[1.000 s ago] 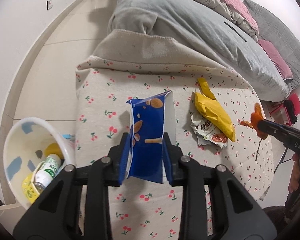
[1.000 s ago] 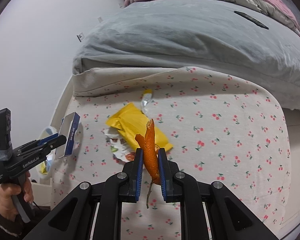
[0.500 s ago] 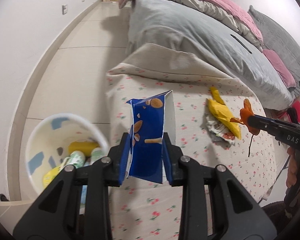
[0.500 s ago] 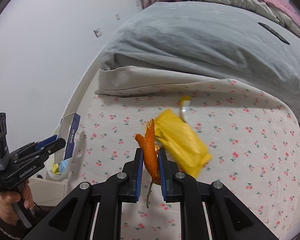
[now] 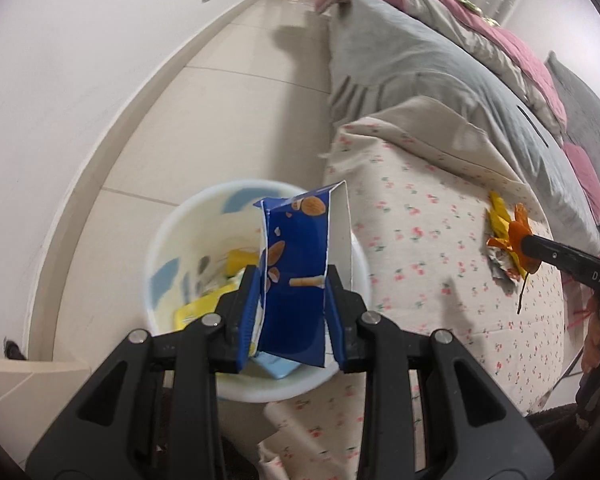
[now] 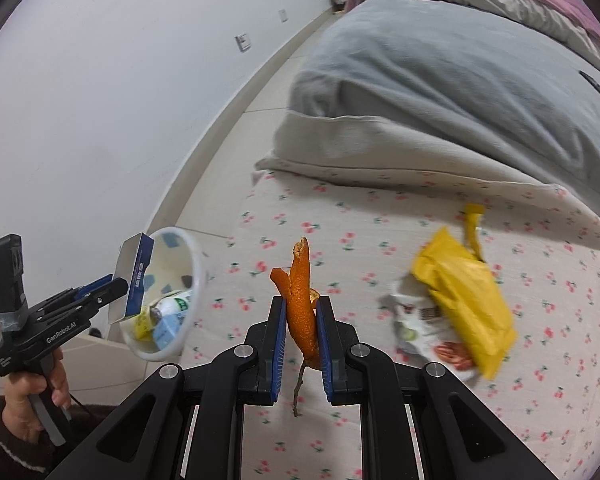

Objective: Collect trash
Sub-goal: 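Carry the snack box into the bin and open the left tool while the right tool holds the peel, then lower the orange peel into the bin and open the right tool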

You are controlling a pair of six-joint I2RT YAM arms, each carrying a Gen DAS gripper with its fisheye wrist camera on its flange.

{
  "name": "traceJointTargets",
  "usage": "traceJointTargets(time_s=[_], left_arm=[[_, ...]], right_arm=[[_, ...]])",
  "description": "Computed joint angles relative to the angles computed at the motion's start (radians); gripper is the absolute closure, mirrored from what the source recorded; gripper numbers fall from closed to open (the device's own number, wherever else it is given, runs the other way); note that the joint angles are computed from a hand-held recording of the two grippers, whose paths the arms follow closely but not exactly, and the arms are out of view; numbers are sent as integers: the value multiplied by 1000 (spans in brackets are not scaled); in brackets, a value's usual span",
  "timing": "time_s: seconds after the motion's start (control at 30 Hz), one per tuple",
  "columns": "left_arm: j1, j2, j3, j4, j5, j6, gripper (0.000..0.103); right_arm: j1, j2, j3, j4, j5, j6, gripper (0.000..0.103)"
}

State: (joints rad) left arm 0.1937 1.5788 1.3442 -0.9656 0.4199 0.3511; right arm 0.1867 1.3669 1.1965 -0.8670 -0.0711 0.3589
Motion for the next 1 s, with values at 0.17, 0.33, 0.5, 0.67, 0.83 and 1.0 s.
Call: traceJointTargets(time_s=[0.17,0.33,0.5,0.67,0.83,1.0], left_arm=[[66,36,27,-12,33,21,64],[99,67,57,-16,27,28,44],[125,76,73,-18,-1,46,27],[157,98,92,-27,-42,60,17],[178,103,88,-22,-85,87,14],[204,110,90,-25,-86,112,11]], right_arm=[[73,63,25,33,1,26,87],[147,134,62,52,11,44,87],[204,188,101,66,24,60,87],[244,257,141,94,20,73,87],[275,330,191,120,13,80,87],[303,398,238,146,12,88,87]])
